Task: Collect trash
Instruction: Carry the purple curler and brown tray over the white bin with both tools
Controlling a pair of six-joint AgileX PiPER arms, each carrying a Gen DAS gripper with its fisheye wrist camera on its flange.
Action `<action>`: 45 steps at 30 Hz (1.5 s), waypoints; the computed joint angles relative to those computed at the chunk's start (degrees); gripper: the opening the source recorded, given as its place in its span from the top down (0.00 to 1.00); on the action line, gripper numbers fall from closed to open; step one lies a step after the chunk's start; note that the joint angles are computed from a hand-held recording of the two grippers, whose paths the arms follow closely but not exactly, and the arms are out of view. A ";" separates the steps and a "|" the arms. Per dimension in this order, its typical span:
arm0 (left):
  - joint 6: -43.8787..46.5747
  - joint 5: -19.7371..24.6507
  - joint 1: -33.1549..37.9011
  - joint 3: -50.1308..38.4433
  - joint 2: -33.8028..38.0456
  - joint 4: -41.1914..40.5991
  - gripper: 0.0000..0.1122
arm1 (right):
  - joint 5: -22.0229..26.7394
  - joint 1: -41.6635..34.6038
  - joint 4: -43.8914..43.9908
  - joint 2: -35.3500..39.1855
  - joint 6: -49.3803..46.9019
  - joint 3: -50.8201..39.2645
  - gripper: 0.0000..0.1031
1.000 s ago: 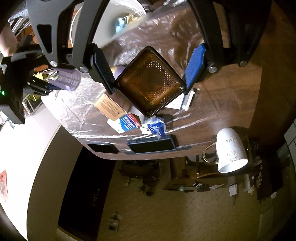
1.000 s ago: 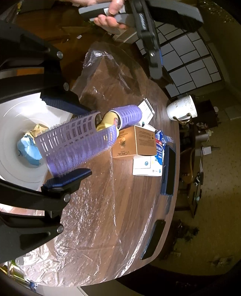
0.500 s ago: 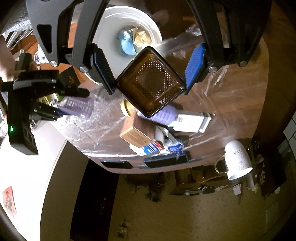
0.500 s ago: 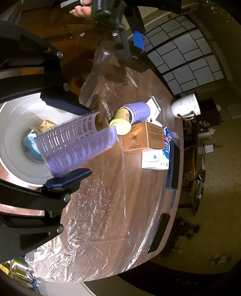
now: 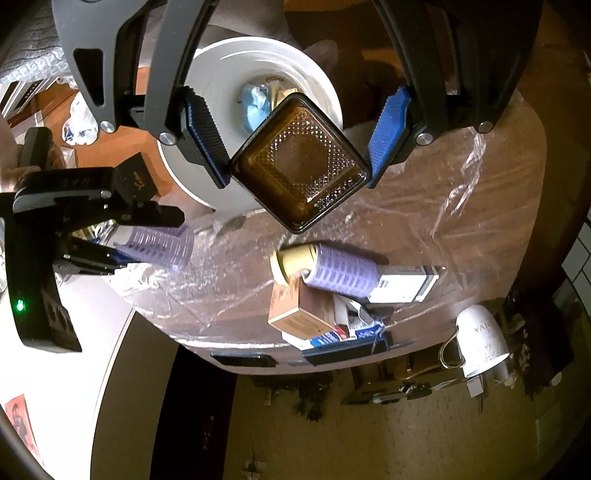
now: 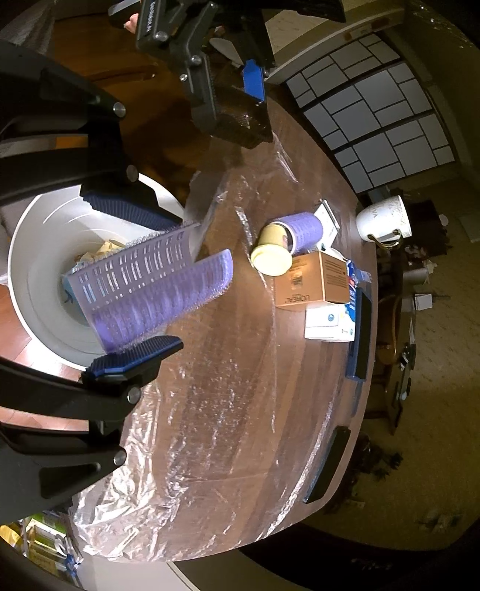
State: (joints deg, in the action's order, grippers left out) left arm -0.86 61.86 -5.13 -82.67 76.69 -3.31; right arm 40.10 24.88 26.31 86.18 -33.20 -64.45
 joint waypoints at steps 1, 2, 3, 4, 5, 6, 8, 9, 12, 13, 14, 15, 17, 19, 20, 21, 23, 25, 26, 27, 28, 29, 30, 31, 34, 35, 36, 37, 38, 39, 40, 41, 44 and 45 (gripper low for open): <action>-0.30 0.01 -0.27 0.09 0.08 0.22 0.34 | 0.14 -0.04 0.02 -0.31 -0.16 0.44 0.43; -0.87 -0.01 -0.90 0.65 -0.22 0.62 0.34 | 0.14 -0.02 -0.09 -0.50 -0.22 0.79 0.43; -1.30 0.02 -1.34 0.98 -0.39 0.96 0.34 | 0.08 0.04 -0.29 -0.74 -0.15 1.15 0.43; -1.93 0.05 -1.98 1.34 -0.50 1.49 0.34 | -0.05 0.10 -0.56 -1.02 -0.09 1.65 0.43; -2.39 0.06 -2.48 1.67 -0.56 1.75 0.34 | -0.16 0.10 -0.74 -1.25 -0.13 2.16 0.43; -2.86 -0.07 -2.94 2.05 -0.61 1.94 0.34 | -0.23 0.05 -0.75 -1.31 -0.24 2.48 0.43; -3.47 -0.08 -3.54 2.68 -0.69 2.23 0.34 | -0.29 -0.07 -0.75 -1.65 -0.57 3.46 0.43; -4.01 -0.13 -4.07 3.21 -0.71 2.61 0.34 | -0.39 -0.07 -0.96 -1.86 -0.69 4.05 0.43; -4.61 -0.46 -4.69 4.53 -0.81 2.53 0.34 | -0.63 -0.30 -1.29 -2.24 -1.15 5.47 0.43; -4.91 -0.45 -4.95 4.95 -0.90 2.67 0.34 | -0.62 -0.52 -1.14 -2.32 -1.42 5.88 0.43; -5.18 -0.55 -5.18 5.31 -0.94 2.83 0.34 | -0.64 -0.78 -1.05 -2.34 -1.65 6.30 0.43; -5.55 -0.70 -5.54 5.77 -0.91 3.08 0.34 | -0.70 -1.05 -1.05 -2.39 -1.88 6.85 0.43; -6.37 -0.96 -6.32 6.53 -0.72 3.84 0.34 | -0.84 -1.33 -1.21 -2.19 -2.06 7.47 0.43; -6.88 -1.02 -6.73 6.94 -0.32 4.21 0.34 | -0.93 -1.50 -1.28 -1.94 -2.41 8.23 0.43; -7.09 -1.13 -6.91 7.29 -0.06 4.29 0.34 | -1.12 -1.55 -1.37 -1.89 -2.62 8.72 0.43; -7.37 -1.24 -7.17 7.64 0.07 4.47 0.34 | -1.24 -1.56 -1.52 -1.88 -2.70 9.08 0.43; -8.05 -1.53 -7.74 8.55 0.45 4.88 0.34 | -1.67 -1.53 -1.81 -1.53 -2.85 9.90 0.43; -8.55 -1.80 -8.00 9.35 0.77 4.84 0.34 | -1.91 -1.64 -1.95 -1.06 -2.99 10.40 0.43; -8.73 -1.83 -8.09 9.51 0.97 4.90 0.34 | -2.14 -1.56 -2.16 -0.76 -2.88 10.62 0.43; -9.04 -2.04 -8.28 10.06 1.12 5.08 0.34 | -2.35 -1.49 -2.42 -0.48 -2.74 10.81 0.43; -9.23 -2.13 -8.43 10.41 1.36 5.31 0.34 | -2.67 -1.45 -2.49 -0.22 -2.81 11.09 0.43; -9.41 -2.19 -8.57 10.65 1.54 5.62 0.34 | -2.96 -1.43 -2.59 0.14 -2.85 11.30 0.43; -9.68 -2.25 -8.78 10.93 1.85 6.01 0.34 | -3.33 -1.42 -2.68 0.64 -2.89 11.49 0.43; -9.74 -2.27 -8.86 11.16 2.09 6.10 0.34 | -3.59 -1.38 -2.79 0.99 -2.84 11.57 0.43; -10.16 -2.51 -9.19 12.07 2.73 6.69 0.34 | -4.90 -0.93 -3.45 2.63 -2.20 11.90 0.43; -10.26 -2.57 -9.27 12.21 3.01 6.91 0.34 | -5.35 -0.71 -3.55 3.17 -1.97 12.05 0.43; -10.26 -2.72 -9.25 12.50 3.32 6.89 0.34 | -5.51 -0.67 -3.72 3.48 -1.83 12.03 0.43; -10.19 -2.90 -9.16 12.80 3.38 6.75 0.34 | -5.95 -0.43 -4.15 4.03 -1.42 12.06 0.43; -10.11 -3.12 -9.07 13.03 3.66 6.64 0.34 | -6.36 -0.16 -4.64 4.57 -1.04 12.08 0.43; -10.01 -3.22 -8.99 13.13 3.84 6.57 0.34 | -6.64 -0.05 -4.79 5.00 -0.96 12.05 0.43; -9.80 -3.35 -8.87 13.24 4.18 6.40 0.34 | -7.03 0.17 -4.98 5.69 -0.83 12.02 0.43; -9.63 -3.57 -8.79 13.39 4.48 6.31 0.34 | -7.37 0.57 -5.33 6.04 -0.32 12.14 0.43; -9.14 -4.11 -8.58 13.87 4.99 6.09 0.34 | -8.25 1.92 -6.51 7.43 1.67 11.77 0.43; -8.97 -4.36 -8.50 13.90 5.38 5.94 0.34 | -8.47 2.40 -6.83 7.62 2.38 11.83 0.43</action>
State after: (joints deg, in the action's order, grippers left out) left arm -9.83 57.51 -13.62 -68.78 82.07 2.63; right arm 31.63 27.27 19.47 93.80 -30.82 -52.62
